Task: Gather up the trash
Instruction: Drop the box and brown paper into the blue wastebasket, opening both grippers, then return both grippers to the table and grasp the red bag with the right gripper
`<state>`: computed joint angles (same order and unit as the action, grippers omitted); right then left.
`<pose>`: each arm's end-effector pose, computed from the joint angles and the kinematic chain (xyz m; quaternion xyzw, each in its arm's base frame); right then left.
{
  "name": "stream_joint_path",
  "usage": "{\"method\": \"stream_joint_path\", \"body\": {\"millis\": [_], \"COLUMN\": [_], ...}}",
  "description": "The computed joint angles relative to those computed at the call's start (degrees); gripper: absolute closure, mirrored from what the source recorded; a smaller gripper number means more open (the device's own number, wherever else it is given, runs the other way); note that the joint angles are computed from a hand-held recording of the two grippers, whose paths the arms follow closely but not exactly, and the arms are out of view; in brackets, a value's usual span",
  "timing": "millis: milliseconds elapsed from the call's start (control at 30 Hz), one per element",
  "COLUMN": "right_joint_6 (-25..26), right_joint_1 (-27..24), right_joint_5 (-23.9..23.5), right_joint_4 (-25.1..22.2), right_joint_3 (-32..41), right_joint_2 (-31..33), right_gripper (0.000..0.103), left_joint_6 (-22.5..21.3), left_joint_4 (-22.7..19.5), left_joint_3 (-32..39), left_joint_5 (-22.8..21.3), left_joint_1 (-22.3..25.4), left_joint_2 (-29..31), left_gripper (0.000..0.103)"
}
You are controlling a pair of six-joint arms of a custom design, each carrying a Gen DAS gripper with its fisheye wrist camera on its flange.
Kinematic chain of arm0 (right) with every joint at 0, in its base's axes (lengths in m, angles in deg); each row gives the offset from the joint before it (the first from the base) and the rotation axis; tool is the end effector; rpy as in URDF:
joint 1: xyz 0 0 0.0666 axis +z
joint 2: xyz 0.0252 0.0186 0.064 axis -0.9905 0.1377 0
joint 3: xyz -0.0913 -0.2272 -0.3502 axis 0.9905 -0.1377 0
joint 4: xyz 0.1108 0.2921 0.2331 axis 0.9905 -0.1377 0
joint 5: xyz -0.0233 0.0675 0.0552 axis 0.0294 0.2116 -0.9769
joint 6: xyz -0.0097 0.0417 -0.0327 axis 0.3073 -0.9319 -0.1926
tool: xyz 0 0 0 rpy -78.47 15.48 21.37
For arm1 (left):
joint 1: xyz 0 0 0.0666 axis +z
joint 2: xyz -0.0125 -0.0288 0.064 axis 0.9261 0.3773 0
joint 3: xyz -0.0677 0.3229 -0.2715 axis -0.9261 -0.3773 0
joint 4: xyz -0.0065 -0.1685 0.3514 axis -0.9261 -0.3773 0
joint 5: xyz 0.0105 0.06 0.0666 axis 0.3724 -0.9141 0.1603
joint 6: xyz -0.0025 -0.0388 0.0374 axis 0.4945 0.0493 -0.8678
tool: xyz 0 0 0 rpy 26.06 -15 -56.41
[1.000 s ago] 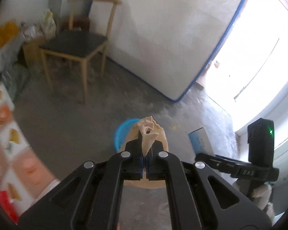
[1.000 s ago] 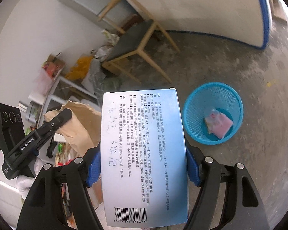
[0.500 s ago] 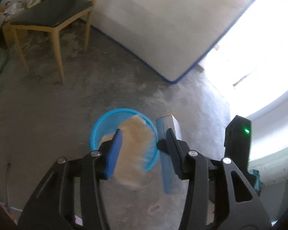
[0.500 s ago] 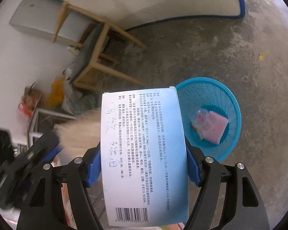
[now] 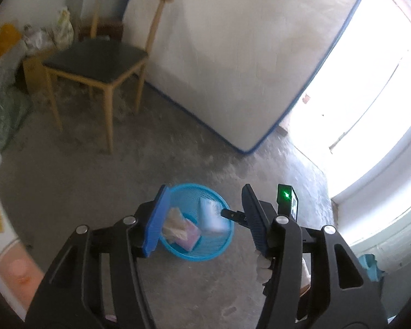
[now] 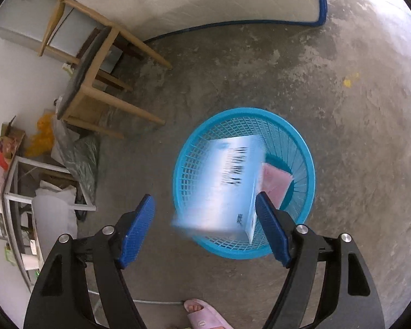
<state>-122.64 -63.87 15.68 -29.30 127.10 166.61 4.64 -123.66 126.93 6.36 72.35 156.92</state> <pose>0.5827 0.1978 0.4214 0.2679 0.9158 0.2362 0.1835 0.5825 0.0251 0.6511 0.1184 0.9054 -0.2517 0.3206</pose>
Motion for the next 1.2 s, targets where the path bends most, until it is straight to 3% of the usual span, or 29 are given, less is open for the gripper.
{"method": "stream_joint_path", "body": {"millis": [100,300,467,533,667,867,1000,1200], "right_joint_6": [0.4,-0.5,1.7,3.9,9.5,14.5,15.7,17.4], "right_joint_1": [0.2,1.1,2.8,3.8,6.7,11.4,14.7,20.8], "right_joint_5": [1.2,1.2,1.8,2.2,1.5,-2.9,-7.6,-14.0], "right_joint_4": [-1.4,0.7,0.9,-0.2,-4.8,-9.2,-11.6,-16.5], "right_joint_3": [0.9,-2.8,-5.4,-5.2,-1.1,8.2,15.7,29.8], "right_joint_2": [0.0,-3.4,-8.0,-9.8,-11.5,-9.7,-5.9,2.6], "right_gripper": [0.029,0.029,0.029,0.029,0.029,0.029,0.029,0.029], "left_joint_6": [0.8,-0.7,-3.6,-5.1,-7.4,-12.0,-14.9,-19.7], "left_joint_4": [2.2,5.5,11.3,11.7,13.4,18.4,21.8,26.3], "left_joint_3": [-3.5,-10.9,-20.5,-22.9,-29.7,-39.5,-45.5,-52.1], "left_joint_5": [0.5,2.2,-0.8,-1.3,-1.6,-8.1,-12.0,-14.2], "left_joint_1": [2.0,6.9,10.5,11.9,15.6,20.0,23.0,27.6], "left_joint_2": [-4.0,-12.5,-20.7,-23.0,-27.9,-34.4,-38.1,-42.7], "left_gripper": [0.043,0.034,0.025,0.023,0.022,0.022,0.022,0.022]}}
